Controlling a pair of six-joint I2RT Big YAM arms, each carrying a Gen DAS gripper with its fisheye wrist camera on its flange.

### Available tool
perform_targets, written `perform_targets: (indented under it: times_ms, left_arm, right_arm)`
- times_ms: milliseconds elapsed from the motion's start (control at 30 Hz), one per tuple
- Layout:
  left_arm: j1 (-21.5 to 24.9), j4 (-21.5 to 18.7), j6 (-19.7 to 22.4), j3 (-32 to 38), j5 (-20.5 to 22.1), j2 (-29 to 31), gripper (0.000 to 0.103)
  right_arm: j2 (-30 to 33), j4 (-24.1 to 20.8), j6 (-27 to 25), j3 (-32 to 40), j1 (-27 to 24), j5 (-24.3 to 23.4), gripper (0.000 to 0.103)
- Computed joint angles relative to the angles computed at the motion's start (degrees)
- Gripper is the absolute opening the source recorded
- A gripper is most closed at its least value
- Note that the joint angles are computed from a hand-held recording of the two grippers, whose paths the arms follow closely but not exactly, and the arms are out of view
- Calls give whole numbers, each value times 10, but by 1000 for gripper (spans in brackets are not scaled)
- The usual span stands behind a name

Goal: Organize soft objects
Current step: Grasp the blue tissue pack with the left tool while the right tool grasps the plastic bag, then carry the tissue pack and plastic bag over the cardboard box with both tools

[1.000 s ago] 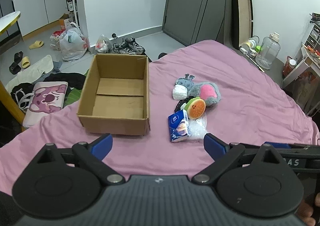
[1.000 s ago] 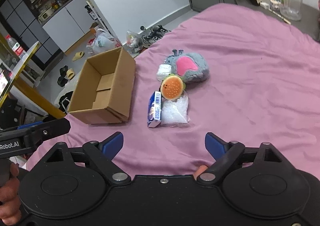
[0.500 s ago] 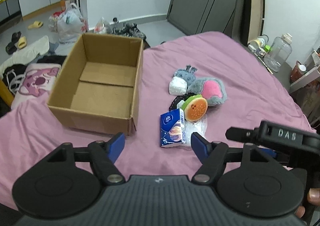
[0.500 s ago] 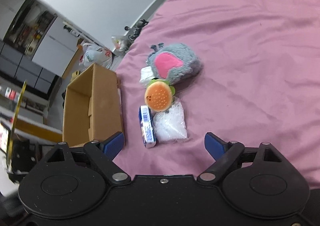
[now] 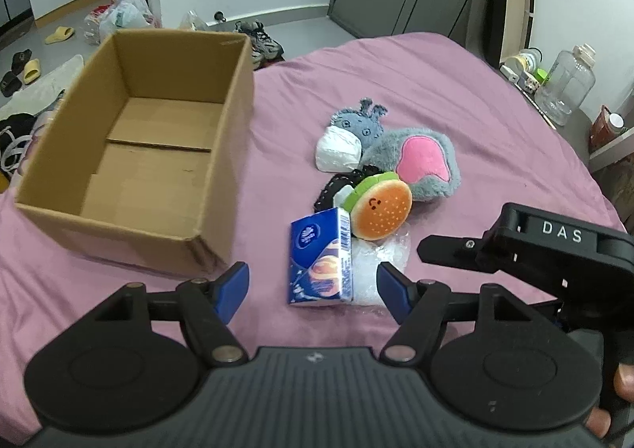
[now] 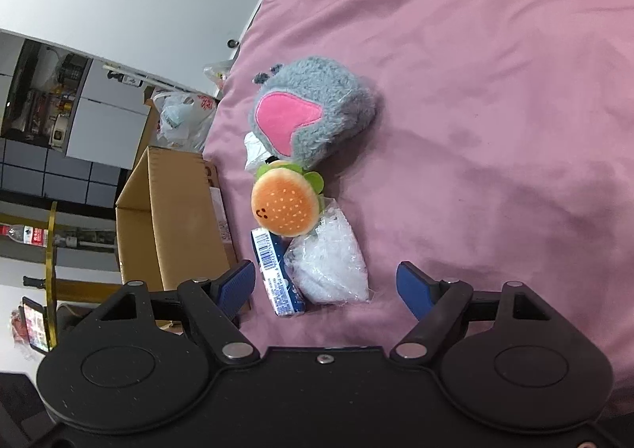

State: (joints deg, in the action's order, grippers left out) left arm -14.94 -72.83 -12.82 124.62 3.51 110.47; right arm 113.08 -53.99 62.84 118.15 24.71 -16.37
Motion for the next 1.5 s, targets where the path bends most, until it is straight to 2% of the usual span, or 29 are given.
perform_targets:
  times_ms: [100,133,200,367,467,500,600,700,733,800,933,1000,1067,1333,1500]
  left_arm:
    - [-4,-4,-4,22,-1,23,68]
    - [-6,-6,-4,27,-6,29,62]
    - [-7,-1,-9,32,-5,38,57]
    - [-13,-13,-17,51,-22,62,55]
    - [-14,-15,-24,49,-28,69,45]
    - [-14,-7,-29,39,-27,67,35]
    - [-18,10,-42,22,-34,58,29]
    - [-20,10,-48,21,-30,55,25]
    - [-18,8,-51,22,-24,54,24]
    - [-15,8,-58,19,-17,51,22]
    - [-8,23,-72,-13,-9,26,17]
    - [-4,26,-79,-25,-1,15,17]
    - [0,27,-87,-30,2,7,17]
    - [13,52,-94,-67,25,-43,17]
    - [25,67,-95,-82,41,-68,17]
  right_arm:
    - [4,9,10,-3,-4,-10,77]
    - [5,12,17,-5,-7,-14,77]
    - [3,21,25,-14,-10,-20,77]
    - [5,26,24,-18,-13,-31,77]
    - [23,0,4,10,-10,-29,77]
    - [30,-9,-3,23,-8,-29,77]
    - [44,-21,-22,45,-6,-28,78]
    - [61,-45,-39,77,-3,-28,78]
    - [61,-38,-36,75,-3,-39,77]
    - [62,-35,-34,73,-2,-48,69]
    - [74,-66,-48,97,2,-33,54]
    - [77,-79,-63,106,4,-36,28]
    - [68,-65,-71,93,5,-47,17]
    - [7,-29,-88,30,13,-6,12]
    - [1,-34,-85,45,21,21,11]
